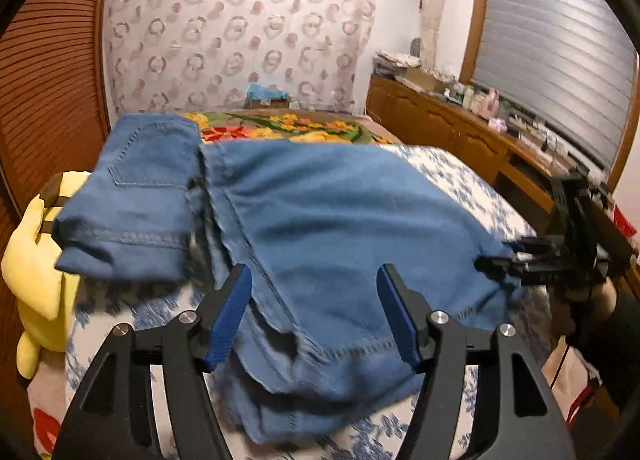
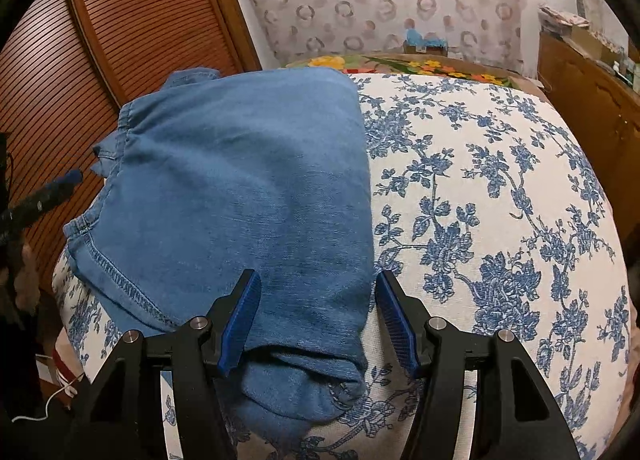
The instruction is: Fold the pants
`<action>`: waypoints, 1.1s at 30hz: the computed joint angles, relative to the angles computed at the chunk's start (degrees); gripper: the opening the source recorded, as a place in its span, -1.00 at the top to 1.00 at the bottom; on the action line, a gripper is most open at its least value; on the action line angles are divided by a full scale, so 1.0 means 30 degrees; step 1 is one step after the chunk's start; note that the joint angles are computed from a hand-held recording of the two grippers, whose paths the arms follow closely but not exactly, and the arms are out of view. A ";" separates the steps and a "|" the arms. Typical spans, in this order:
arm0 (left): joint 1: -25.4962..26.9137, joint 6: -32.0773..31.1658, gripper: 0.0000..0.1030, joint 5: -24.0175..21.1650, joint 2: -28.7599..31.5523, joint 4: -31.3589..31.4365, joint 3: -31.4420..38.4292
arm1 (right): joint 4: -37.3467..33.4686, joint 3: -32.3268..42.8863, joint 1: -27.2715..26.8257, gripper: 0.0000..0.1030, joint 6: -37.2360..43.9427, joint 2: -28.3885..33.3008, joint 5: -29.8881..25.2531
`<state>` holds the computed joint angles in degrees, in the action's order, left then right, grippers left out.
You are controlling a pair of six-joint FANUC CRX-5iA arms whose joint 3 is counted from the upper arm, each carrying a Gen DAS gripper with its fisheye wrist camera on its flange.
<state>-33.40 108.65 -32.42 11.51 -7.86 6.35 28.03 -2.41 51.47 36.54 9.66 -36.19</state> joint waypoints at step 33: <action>0.0156 0.5754 -0.28 -0.0914 -0.4061 -0.4511 -0.3341 | -0.1795 0.5130 0.2231 0.64 0.7576 0.2195 0.2745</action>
<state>-32.93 125.91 -35.16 -0.67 -21.39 -3.67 22.65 12.98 58.16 59.27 16.25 -27.96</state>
